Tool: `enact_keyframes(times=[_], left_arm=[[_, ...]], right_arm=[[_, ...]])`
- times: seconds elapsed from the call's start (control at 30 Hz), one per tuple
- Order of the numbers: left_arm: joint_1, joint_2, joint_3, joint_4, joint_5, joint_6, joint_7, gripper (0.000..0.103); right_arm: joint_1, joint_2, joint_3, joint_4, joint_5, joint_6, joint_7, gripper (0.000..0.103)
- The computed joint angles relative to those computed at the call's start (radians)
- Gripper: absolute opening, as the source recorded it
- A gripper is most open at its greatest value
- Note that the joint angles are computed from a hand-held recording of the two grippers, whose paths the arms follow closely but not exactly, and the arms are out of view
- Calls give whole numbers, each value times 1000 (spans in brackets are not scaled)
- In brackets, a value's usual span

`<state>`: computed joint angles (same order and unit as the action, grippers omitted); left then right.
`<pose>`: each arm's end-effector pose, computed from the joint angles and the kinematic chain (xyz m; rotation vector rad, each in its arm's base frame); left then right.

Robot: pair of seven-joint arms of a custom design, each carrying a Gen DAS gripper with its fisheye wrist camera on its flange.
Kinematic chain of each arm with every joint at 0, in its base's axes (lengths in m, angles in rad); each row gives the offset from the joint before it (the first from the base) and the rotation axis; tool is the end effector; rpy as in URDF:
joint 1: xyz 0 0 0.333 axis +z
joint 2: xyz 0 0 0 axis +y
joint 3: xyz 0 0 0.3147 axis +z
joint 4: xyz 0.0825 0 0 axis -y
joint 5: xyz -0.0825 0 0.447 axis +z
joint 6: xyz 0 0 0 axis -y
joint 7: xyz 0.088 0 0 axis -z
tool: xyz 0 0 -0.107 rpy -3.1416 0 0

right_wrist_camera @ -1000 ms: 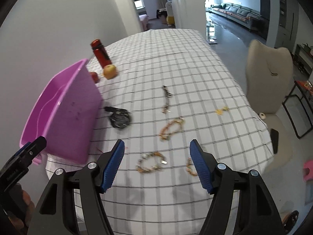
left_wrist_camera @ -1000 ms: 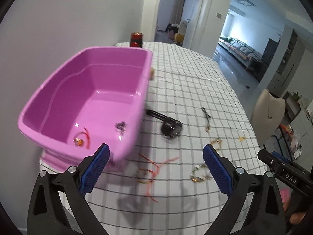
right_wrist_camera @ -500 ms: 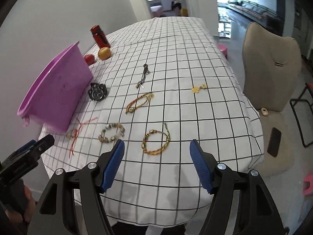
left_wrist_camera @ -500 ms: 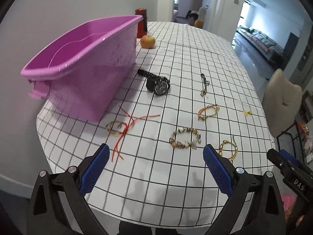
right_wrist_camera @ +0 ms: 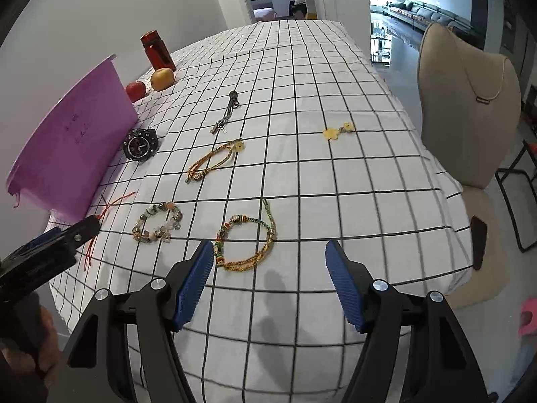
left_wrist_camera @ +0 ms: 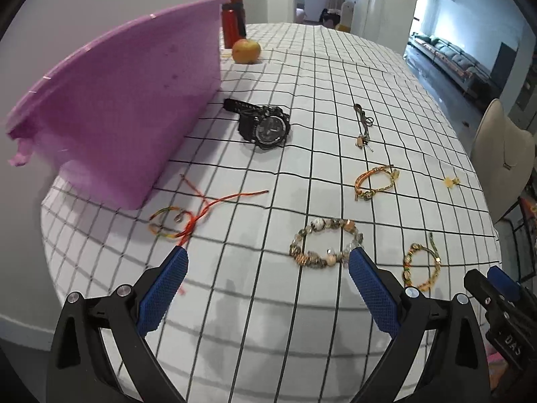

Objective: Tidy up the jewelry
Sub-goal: 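Grasp the silver beaded charm bracelet with left tool while right tool grasps braided multicolour bracelet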

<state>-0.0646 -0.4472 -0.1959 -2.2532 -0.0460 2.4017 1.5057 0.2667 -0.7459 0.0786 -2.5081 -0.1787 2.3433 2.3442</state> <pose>0.5065 -0.1471 0.5844 -1.7273 2.0648 -0.6243 0.4084 0.1481 0.5743 -1.4911 2.1228 -0.4570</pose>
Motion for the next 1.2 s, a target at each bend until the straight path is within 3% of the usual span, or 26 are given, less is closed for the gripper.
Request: enact_keyframes(times=[0.13, 0.37, 1.0, 1.2], left_arm=[[-2, 54, -1, -1, 5, 54, 18, 95], [-17, 102, 14, -12, -20, 117, 65, 95], [-24, 152, 26, -6, -77, 141, 121, 95], [-12, 143, 7, -25, -34, 171, 98, 90]], right_arm=[[-31, 37, 27, -11, -42, 55, 49, 66], [-55, 81, 55, -19, -96, 79, 142, 66], [-46, 126, 71, 0, -222, 39, 220, 66], [-46, 130, 77, -2, -243, 40, 223, 65]])
